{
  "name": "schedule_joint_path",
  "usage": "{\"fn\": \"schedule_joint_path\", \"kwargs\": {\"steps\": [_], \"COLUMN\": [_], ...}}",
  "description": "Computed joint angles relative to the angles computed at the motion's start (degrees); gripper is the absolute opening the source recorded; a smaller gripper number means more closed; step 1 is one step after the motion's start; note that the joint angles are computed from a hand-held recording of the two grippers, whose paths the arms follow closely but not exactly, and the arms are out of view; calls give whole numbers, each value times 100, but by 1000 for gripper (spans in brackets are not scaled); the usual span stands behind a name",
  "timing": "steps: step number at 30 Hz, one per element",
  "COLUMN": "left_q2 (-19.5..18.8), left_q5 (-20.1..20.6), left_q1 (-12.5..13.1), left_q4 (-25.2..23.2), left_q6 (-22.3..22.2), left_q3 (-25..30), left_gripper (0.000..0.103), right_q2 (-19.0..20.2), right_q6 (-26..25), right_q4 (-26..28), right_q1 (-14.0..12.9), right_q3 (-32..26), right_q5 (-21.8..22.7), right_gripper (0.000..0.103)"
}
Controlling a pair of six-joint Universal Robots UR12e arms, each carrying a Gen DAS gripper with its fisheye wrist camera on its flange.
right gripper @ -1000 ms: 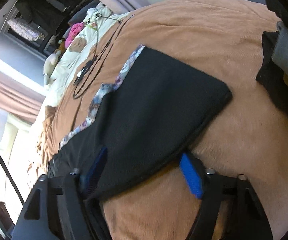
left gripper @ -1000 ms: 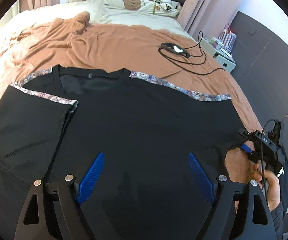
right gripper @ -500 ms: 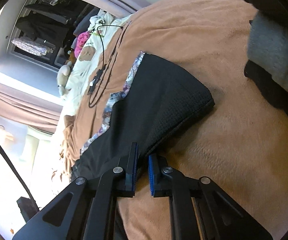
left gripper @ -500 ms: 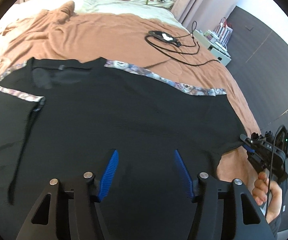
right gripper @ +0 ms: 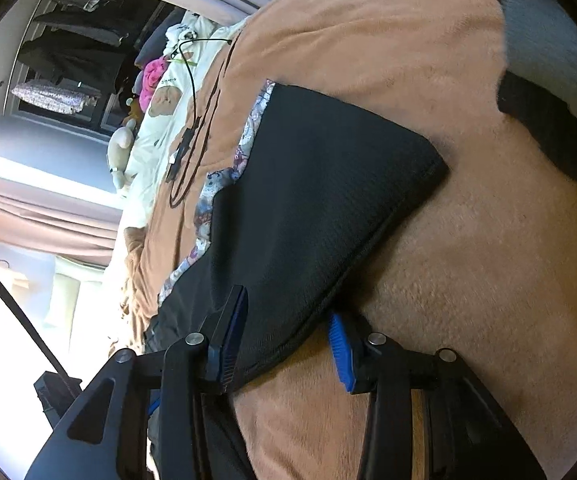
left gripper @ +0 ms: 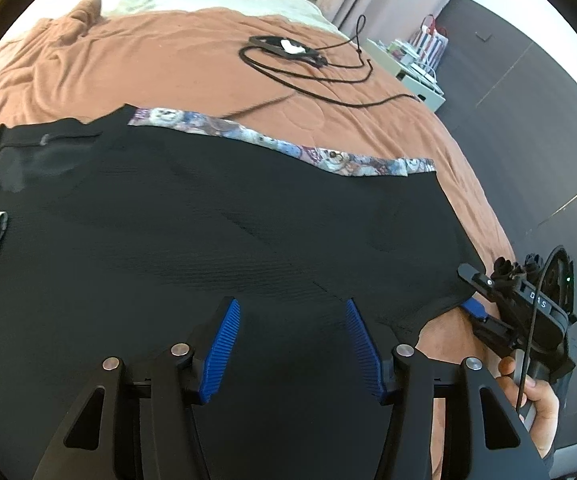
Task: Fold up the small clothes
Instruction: 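Fold the other shirt side over with the right gripper while the left gripper pinches the edge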
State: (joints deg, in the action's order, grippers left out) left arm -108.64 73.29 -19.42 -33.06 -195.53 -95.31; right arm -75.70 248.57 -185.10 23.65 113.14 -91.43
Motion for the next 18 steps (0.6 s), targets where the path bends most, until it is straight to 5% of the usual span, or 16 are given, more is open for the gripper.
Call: {"fn": "schedule_joint_path", "kwargs": {"steps": [3, 5, 7, 18], "left_q2": [-81, -128, -168, -348], "left_q5": [-172, -256, -320, -985], "left_q1": [-5, -29, -60, -105], "left_q4": [-38, -90, -181, -188], "left_q6": [-82, -68, 24, -199], "left_q3": [65, 111, 159, 249], "left_gripper": [41, 33, 22, 13], "right_q2": [52, 54, 78, 118], "right_q6": [-127, -248, -380, -1181], "right_q4": [41, 313, 403, -604], "right_q1": [7, 36, 113, 292], "right_q3": [-75, -181, -268, -288], "right_q5": [-159, -434, -707, -864], "right_gripper": [33, 10, 4, 2]}}
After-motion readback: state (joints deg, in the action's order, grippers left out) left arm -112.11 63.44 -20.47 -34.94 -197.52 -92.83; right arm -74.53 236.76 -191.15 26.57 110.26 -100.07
